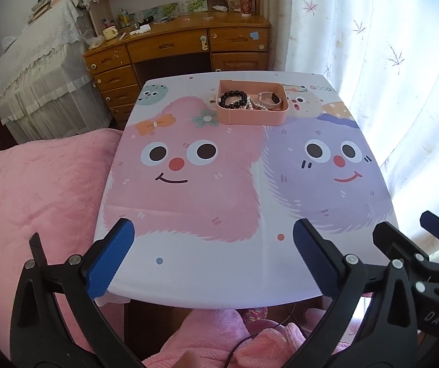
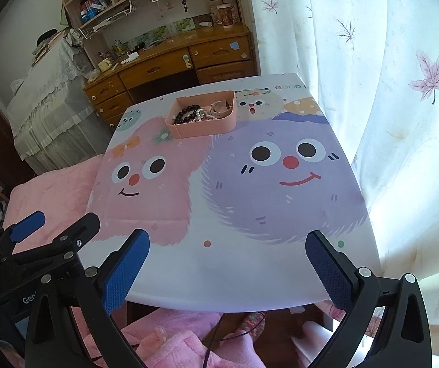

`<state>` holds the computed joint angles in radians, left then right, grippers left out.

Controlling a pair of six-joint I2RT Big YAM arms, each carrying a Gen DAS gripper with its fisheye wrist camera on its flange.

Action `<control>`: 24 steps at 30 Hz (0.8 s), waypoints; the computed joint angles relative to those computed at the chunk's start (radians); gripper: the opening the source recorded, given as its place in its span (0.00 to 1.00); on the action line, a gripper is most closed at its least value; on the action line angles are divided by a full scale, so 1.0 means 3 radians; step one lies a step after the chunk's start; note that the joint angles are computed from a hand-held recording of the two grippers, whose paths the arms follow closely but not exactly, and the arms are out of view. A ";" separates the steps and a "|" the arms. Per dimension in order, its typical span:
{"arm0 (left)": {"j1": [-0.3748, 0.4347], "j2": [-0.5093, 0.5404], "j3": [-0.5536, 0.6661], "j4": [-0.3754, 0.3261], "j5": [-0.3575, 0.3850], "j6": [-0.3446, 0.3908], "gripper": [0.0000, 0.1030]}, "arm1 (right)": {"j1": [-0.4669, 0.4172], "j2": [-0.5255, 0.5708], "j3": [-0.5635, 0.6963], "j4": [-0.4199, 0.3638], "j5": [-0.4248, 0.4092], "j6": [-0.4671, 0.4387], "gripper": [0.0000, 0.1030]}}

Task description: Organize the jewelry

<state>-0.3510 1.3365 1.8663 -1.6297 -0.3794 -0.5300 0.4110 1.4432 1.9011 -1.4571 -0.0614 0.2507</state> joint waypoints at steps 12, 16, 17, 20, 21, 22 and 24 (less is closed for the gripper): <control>0.0010 0.0013 -0.0035 -0.0022 -0.0010 -0.0038 1.00 | 0.0019 0.0042 0.0009 0.0003 -0.0002 -0.0033 1.00; 0.0025 0.0004 -0.0075 -0.0007 0.0005 -0.0052 1.00 | 0.0022 0.0049 -0.0001 0.0017 -0.0004 -0.0049 1.00; 0.0026 0.0007 -0.0076 -0.0007 0.0010 -0.0054 1.00 | 0.0023 0.0054 -0.0002 0.0024 0.0000 -0.0053 1.00; 0.0019 0.0023 -0.0067 -0.0011 0.0014 -0.0061 1.00 | 0.0025 0.0049 -0.0014 0.0031 0.0009 -0.0059 1.00; 0.0015 0.0027 -0.0068 -0.0007 0.0020 -0.0060 1.00 | 0.0024 0.0042 -0.0023 0.0036 0.0017 -0.0056 1.00; 0.0007 0.0034 -0.0063 -0.0007 0.0019 -0.0063 1.00 | 0.0022 0.0039 -0.0027 0.0037 0.0020 -0.0054 1.00; -0.0010 0.0051 -0.0052 -0.0012 0.0021 -0.0069 1.00 | 0.0003 0.0024 -0.0052 0.0043 0.0017 -0.0063 1.00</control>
